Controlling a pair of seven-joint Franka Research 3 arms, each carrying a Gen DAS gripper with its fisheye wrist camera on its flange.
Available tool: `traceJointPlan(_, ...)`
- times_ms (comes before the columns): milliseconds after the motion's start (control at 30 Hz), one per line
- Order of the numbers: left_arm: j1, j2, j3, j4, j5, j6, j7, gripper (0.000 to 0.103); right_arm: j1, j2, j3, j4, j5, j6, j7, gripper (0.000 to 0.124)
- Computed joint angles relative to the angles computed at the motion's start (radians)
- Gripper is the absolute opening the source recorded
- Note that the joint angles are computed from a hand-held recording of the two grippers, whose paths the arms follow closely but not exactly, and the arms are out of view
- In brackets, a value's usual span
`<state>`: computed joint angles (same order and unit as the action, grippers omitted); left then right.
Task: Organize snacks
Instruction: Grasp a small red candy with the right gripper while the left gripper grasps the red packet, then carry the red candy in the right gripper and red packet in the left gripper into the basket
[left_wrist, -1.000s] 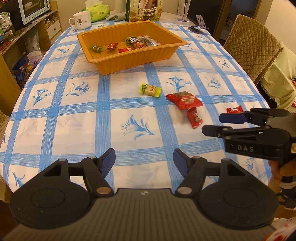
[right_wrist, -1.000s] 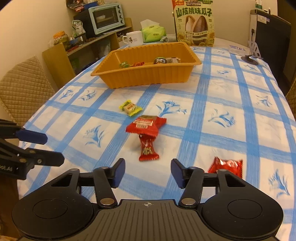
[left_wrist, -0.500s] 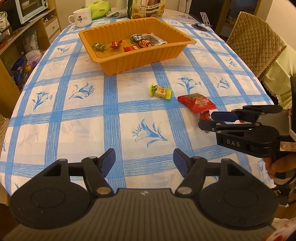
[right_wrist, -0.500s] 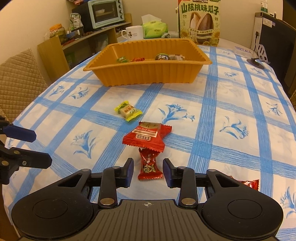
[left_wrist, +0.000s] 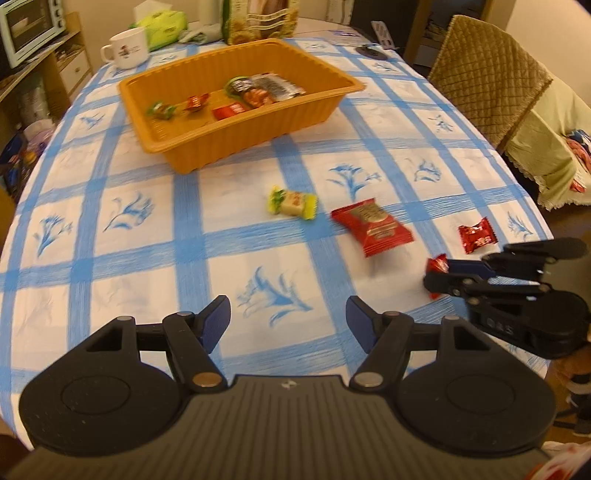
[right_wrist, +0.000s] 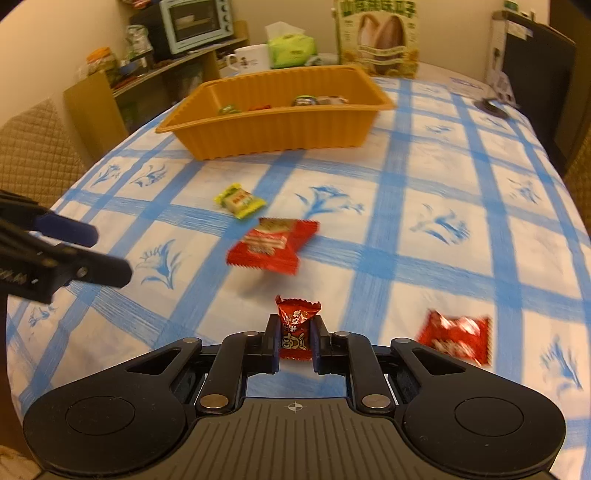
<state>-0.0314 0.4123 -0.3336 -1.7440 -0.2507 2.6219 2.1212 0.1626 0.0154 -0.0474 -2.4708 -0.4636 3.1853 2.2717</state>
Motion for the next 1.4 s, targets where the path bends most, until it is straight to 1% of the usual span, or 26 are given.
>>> traceJointPlan(33, 0.001, 0.008, -0.008, 0.011, -0.005, -0.004, 0.011, 0.067, -0.005, -0.016, -0.01, -0.008, -0.074, -0.005, 0.077, 0.016)
traceJointPlan(67, 0.002, 0.014, -0.015, 0.019, -0.011, -0.006, 0.021, 0.067, -0.033, -0.035, -0.001, -0.015, -0.163, -0.012, 0.17, 0.016)
traceJointPlan(133, 0.0, 0.03, -0.027, 0.04, -0.02, -0.011, 0.038, 0.067, -0.099, -0.068, 0.038, -0.025, -0.292, -0.024, 0.312, 0.016)
traceJointPlan(200, -0.004, 0.047, -0.037, 0.065, -0.029, -0.015, 0.05, 0.067, -0.167, -0.102, 0.085, -0.036, -0.384, -0.037, 0.421, 0.016)
traceJointPlan(333, -0.021, 0.092, -0.055, 0.125, -0.04, -0.013, 0.065, 0.067, -0.284, -0.162, 0.172, -0.055, -0.484, -0.062, 0.552, 0.016)
traceJointPlan(433, -0.04, 0.13, -0.061, 0.175, -0.031, -0.01, 0.064, 0.067, -0.345, -0.197, 0.218, -0.068, -0.508, -0.077, 0.597, 0.016)
traceJointPlan(600, -0.079, 0.198, -0.055, 0.254, 0.016, -0.006, 0.037, 0.065, -0.404, -0.239, 0.261, -0.091, -0.494, -0.088, 0.608, 0.016)
traceJointPlan(700, -0.108, 0.237, -0.038, 0.302, 0.062, -0.018, 0.0, 0.06, -0.428, -0.256, 0.281, -0.104, -0.472, -0.092, 0.6, 0.016)
traceJointPlan(767, -0.117, 0.258, -0.035, 0.326, 0.083, -0.03, -0.016, 0.054, -0.442, -0.268, 0.294, -0.116, -0.452, -0.093, 0.59, 0.016)
traceJointPlan(900, -0.127, 0.282, -0.028, 0.348, 0.116, -0.064, -0.04, 0.045, -0.458, -0.283, 0.311, -0.142, -0.383, -0.085, 0.541, 0.016)
traceJointPlan(933, -0.125, 0.282, -0.029, 0.346, 0.119, -0.069, -0.043, 0.04, -0.462, -0.286, 0.316, -0.147, -0.363, -0.083, 0.526, 0.016)
traceJointPlan(1000, -0.125, 0.281, -0.026, 0.34, 0.128, -0.073, -0.052, 0.035, -0.47, -0.29, 0.325, -0.156, -0.328, -0.075, 0.495, 0.016)
traceJointPlan(1033, -0.124, 0.279, -0.025, 0.334, 0.131, -0.071, -0.056, 0.028, -0.474, -0.291, 0.33, -0.16, -0.312, -0.072, 0.481, 0.016)
traceJointPlan(1067, -0.123, 0.277, -0.024, 0.328, 0.134, -0.067, -0.059, 0.026, -0.479, -0.291, 0.336, -0.162, -0.297, -0.069, 0.467, 0.016)
traceJointPlan(1267, -0.105, 0.258, -0.037, 0.291, 0.138, -0.044, -0.043, 0.024, -0.492, -0.286, 0.356, -0.17, -0.203, -0.05, 0.378, 0.016)
traceJointPlan(1400, -0.091, 0.237, -0.045, 0.263, 0.128, -0.03, -0.035, 0.023, -0.514, -0.284, 0.383, -0.169, -0.16, -0.032, 0.327, 0.016)
